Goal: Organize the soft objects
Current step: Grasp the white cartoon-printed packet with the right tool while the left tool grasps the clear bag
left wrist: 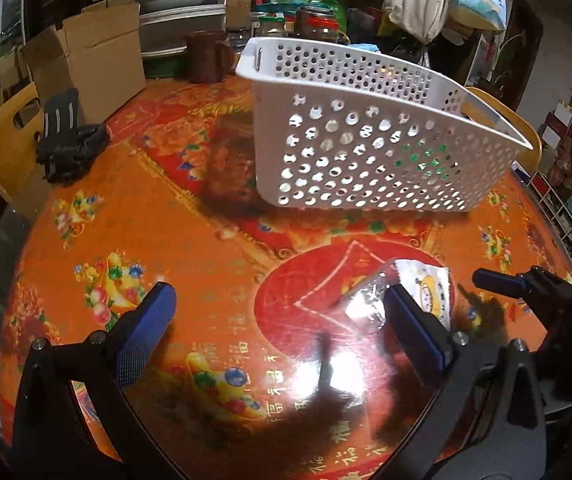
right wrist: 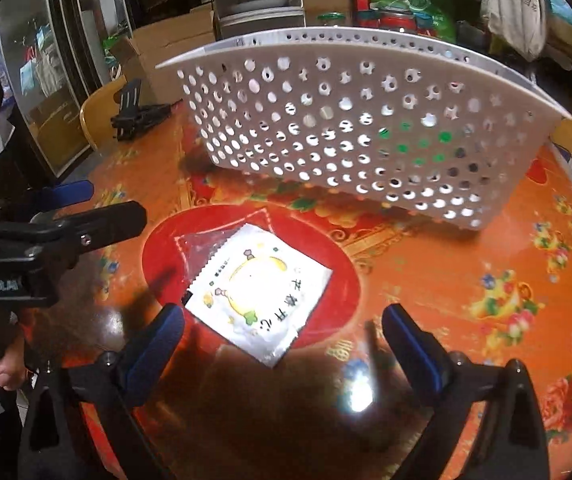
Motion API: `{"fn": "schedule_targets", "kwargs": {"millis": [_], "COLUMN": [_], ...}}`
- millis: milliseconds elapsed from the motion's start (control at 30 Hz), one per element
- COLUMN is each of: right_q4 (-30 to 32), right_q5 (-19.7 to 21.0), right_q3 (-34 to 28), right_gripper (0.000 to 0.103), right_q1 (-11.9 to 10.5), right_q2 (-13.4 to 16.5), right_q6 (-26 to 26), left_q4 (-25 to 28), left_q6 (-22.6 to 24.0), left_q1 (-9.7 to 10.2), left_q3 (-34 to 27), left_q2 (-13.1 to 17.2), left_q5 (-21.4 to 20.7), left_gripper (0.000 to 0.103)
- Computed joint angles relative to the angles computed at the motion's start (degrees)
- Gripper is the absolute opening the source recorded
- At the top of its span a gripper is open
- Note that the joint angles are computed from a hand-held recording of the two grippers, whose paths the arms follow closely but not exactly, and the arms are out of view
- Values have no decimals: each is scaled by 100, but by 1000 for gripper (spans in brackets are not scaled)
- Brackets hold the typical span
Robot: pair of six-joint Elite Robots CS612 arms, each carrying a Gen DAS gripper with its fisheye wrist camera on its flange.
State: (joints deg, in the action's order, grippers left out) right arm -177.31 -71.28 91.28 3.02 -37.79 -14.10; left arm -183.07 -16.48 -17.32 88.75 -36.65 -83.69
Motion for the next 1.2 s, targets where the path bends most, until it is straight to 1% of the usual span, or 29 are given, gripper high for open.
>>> {"fn": "schedule_targets", "kwargs": {"millis": [133, 200, 233, 300, 367, 400, 467, 500, 533, 567, 633, 667, 767, 900, 933, 967, 1000, 1067, 1100, 1133, 1200], "right_q4": [123, 15, -2, -57, -101, -117, -146, -146, -169, -201, -347, -415, -576, -792, -854, -905, -957, -1015, -1045, -1069, -1088], "right_q5": [-127, -249, -289, -343, -398, -425, -335, -224, -157, -118, -136, -176, -93, -12, 22, 51, 76, 99, 120, 125, 147], "right_q3": [-131, -136, -143, -140, -136, -121, -89, -62, -38, -13, 61, 92, 182, 322, 360, 388, 417, 439, 454, 474, 479], "right_gripper": [90, 87, 85, 73, 55, 50, 36, 32, 26, 22, 20, 18, 15, 12, 12, 11, 11, 10, 10, 10, 10], "right_q1": [56, 89, 97, 101, 100, 93, 52, 7, -25, -51, -102, -120, -216, -345, -376, -396, -413, -424, -438, -448, -463], "right_q2": [84, 112, 119, 122, 120, 110, 96, 82, 75, 66, 45, 36, 7, -47, -61, -70, -81, -93, -101, -112, -116], "right_q6": [31, -12, -29, -53, -85, -109, -105, -73, -60, -45, -1, 11, 98, 167, 184, 190, 193, 212, 211, 215, 236], "left_q4": [50, 73, 79, 106, 138, 148, 135, 129, 130, 166, 245, 304, 366, 401, 408, 414, 433, 529, 567, 605, 544], "left_q6": [20, 37, 36, 34, 45, 55, 99, 117, 146, 212, 310, 358, 361, 395, 407, 419, 428, 434, 429, 427, 471], "left_q1": [12, 0, -4, -11, -25, -33, -61, -72, -88, -113, -157, -188, -242, -331, -352, -372, -383, -402, -403, -404, -435], "left_q3": [-43, -66, -73, -112, -140, -150, -187, -201, -221, -264, -323, -362, -443, -521, -536, -554, -567, -609, -628, -647, -644], "left_q2": [53, 74, 80, 107, 123, 128, 155, 163, 176, 198, 227, 246, 296, 352, 363, 375, 383, 400, 412, 424, 444], "left_q5": [-75, -102, -104, -132, -151, -153, -162, -166, -182, -223, -221, -194, -217, -88, -42, -4, 18, 29, 5, -21, 91], "left_gripper": [103, 103, 103, 103, 103, 103, 103, 103, 103, 103, 103, 103, 103, 101, 97, 90, 86, 69, 65, 58, 50]}}
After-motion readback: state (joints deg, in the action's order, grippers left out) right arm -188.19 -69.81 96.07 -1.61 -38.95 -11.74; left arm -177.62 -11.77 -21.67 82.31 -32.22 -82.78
